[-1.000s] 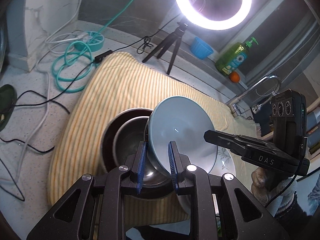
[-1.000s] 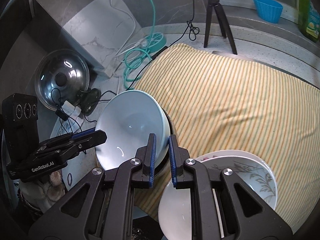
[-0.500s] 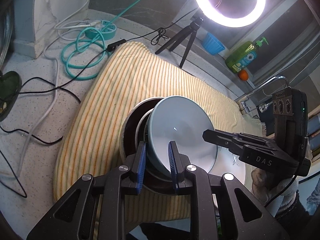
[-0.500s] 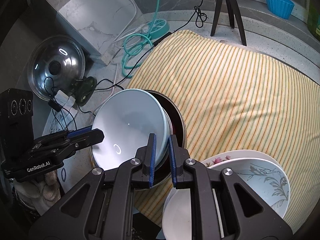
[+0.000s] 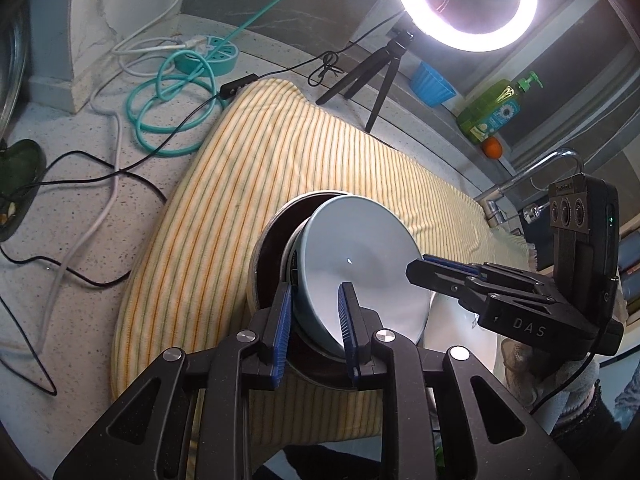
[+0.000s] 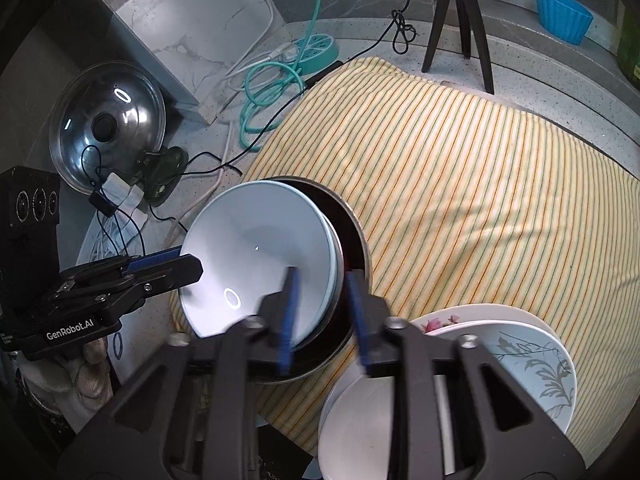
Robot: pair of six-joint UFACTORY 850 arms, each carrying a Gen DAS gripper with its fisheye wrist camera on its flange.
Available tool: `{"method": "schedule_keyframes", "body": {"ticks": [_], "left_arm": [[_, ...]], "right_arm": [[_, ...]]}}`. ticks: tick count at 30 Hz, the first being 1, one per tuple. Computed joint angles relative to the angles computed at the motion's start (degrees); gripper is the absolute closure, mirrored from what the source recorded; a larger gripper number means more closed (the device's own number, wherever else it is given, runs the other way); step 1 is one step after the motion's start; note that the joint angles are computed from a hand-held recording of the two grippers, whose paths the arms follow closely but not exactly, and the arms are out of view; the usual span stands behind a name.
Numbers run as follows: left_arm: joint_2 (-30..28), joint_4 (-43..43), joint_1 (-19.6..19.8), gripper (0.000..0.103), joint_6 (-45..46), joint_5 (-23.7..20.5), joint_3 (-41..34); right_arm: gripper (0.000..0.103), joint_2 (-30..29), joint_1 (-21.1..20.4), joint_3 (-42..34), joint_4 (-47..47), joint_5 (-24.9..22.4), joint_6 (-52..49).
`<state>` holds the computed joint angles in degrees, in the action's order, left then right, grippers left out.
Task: Organize plates and bowls
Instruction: 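Open the left gripper to release the pale bowl inside the steel bowls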
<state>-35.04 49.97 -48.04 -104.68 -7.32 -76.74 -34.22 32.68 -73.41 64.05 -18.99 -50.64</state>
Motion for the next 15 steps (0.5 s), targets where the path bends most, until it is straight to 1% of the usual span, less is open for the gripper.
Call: {"method": "schedule_keyframes", "body": {"ticks": [1, 2, 3, 4, 7, 12, 15], "left_arm": [[0.1, 0.4, -0.1, 0.081, -0.2, 0.0, 0.0], [0.2, 0.5, -0.1, 0.075, -0.2, -0.2, 0.0], [0.3, 1.1, -0.2, 0.068, -0.9, -0.6, 0.1], [0.5, 4.0, -0.4, 0.066, -4.0, -1.0, 0.3], [1.4, 10.7, -0.3, 0.065, -11.8, -0.9, 1.6], [2.6, 15.3, -0.1, 0.065, -18.2, -1.7, 3.3], [3.6, 21.2, 0.0, 0.065, -25.9, -2.0, 5.0]], "right_arm": [[0.041, 0.4, -0.2, 0.5, 2.9, 0.2, -2.5], [0.039, 0.8, -0.4, 1.0, 5.5, 0.2, -4.9], [0.038, 1.0, -0.5, 1.1, 6.3, 0.1, -5.4], [0.038, 1.2, -0.7, 1.3, 7.1, 0.0, -5.9], [0.034, 1.7, -1.3, 2.1, 10.0, -0.1, -7.9], [0.034, 2.7, -2.3, 3.8, 14.0, -0.3, -10.7], [0.033, 3.2, -3.1, 4.8, 16.6, -0.8, -12.3]]}}
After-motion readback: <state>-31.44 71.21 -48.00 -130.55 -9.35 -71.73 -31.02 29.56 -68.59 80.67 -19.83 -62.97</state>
